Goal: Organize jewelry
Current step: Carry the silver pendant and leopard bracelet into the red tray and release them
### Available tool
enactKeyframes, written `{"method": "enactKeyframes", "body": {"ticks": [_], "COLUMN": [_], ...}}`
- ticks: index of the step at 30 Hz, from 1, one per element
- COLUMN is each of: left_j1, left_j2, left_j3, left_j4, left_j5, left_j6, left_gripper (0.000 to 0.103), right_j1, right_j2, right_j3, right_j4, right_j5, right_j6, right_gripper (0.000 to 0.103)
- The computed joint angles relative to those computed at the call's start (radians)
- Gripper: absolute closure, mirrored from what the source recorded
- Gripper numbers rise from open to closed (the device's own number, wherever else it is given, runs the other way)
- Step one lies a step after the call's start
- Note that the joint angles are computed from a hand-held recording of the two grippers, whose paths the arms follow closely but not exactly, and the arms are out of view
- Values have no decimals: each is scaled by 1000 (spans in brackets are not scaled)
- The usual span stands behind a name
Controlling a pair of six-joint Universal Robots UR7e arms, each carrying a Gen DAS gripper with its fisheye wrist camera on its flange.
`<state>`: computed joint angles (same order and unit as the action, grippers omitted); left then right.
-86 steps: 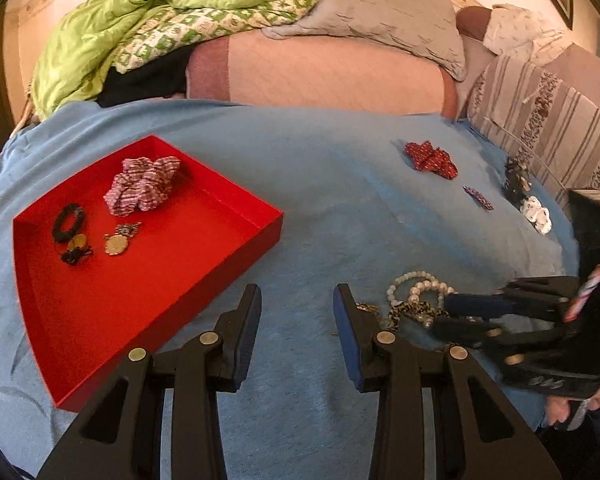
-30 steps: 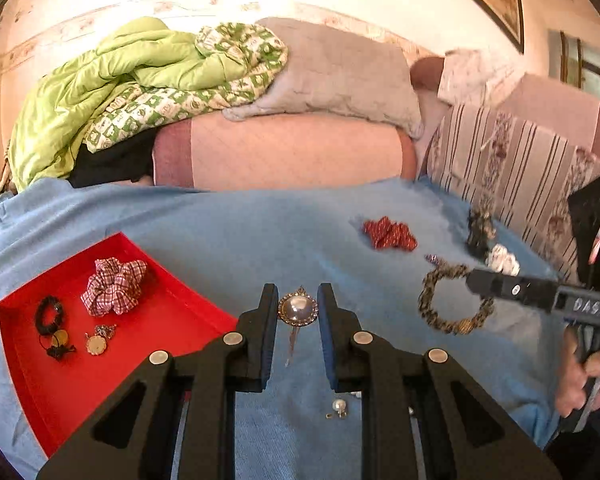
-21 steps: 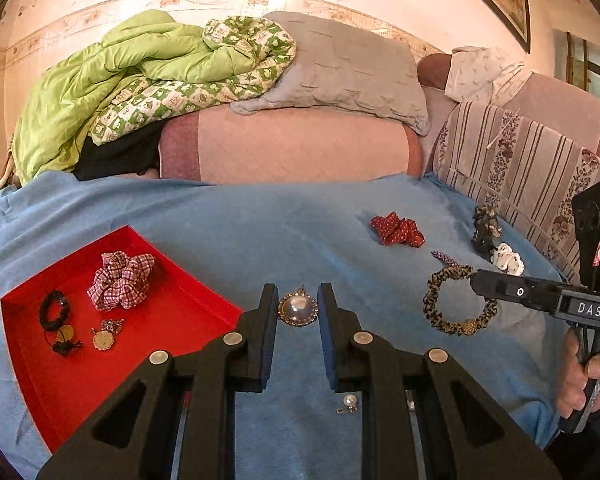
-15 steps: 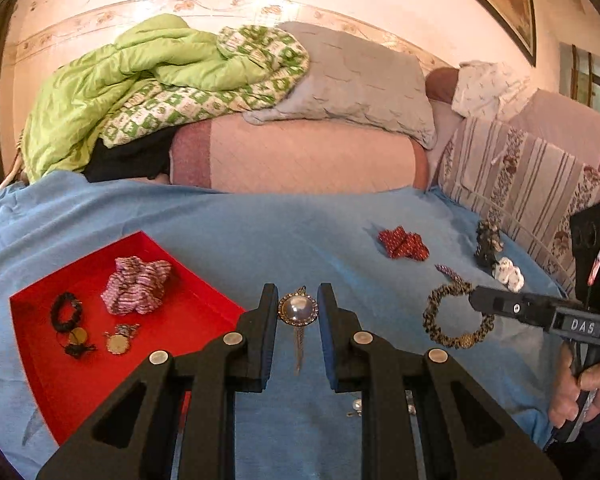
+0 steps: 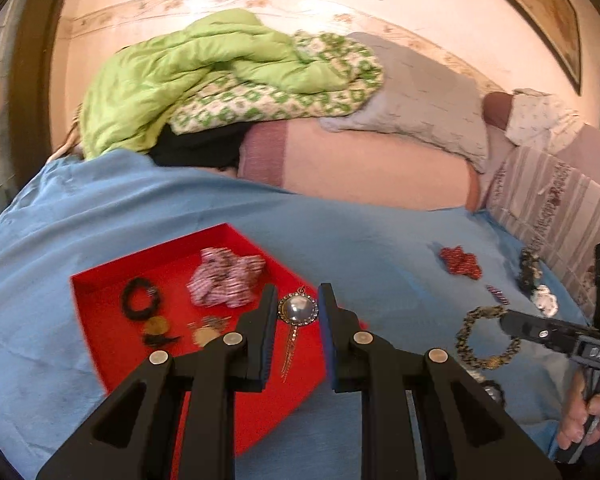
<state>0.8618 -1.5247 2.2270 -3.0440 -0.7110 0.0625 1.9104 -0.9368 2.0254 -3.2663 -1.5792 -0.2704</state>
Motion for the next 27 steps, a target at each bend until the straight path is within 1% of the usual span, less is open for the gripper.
{"method": "enactKeyframes", "body": {"ticks": [4,7,10,15,22,27], "left_j1": [30,55,72,103,134,145], "left_j2": [-25,-43,-51,-56,-42,-20], "left_j3": [-8,-16,-21,-37,-62,-77], "left_j4": [57,88,99,125,155,168], "left_j5": [33,47,68,80,83,79], "left_j6": [-41,-73,-87,-118,-145,-161], "left_gripper": [84,84,84,84,84,84], "right_j1": [25,47,66,87,88,78], "right_j2": [36,76,120,199,288,331], "right_j3": [-41,-94,-145,-234,-356,-406], "right_j4": [17,53,83,125,178,208], "right_j5": [6,15,17,12,18,16], "right_j6": [15,27,30,45,57,78], "right_gripper": [94,94,94,94,94,94]}}
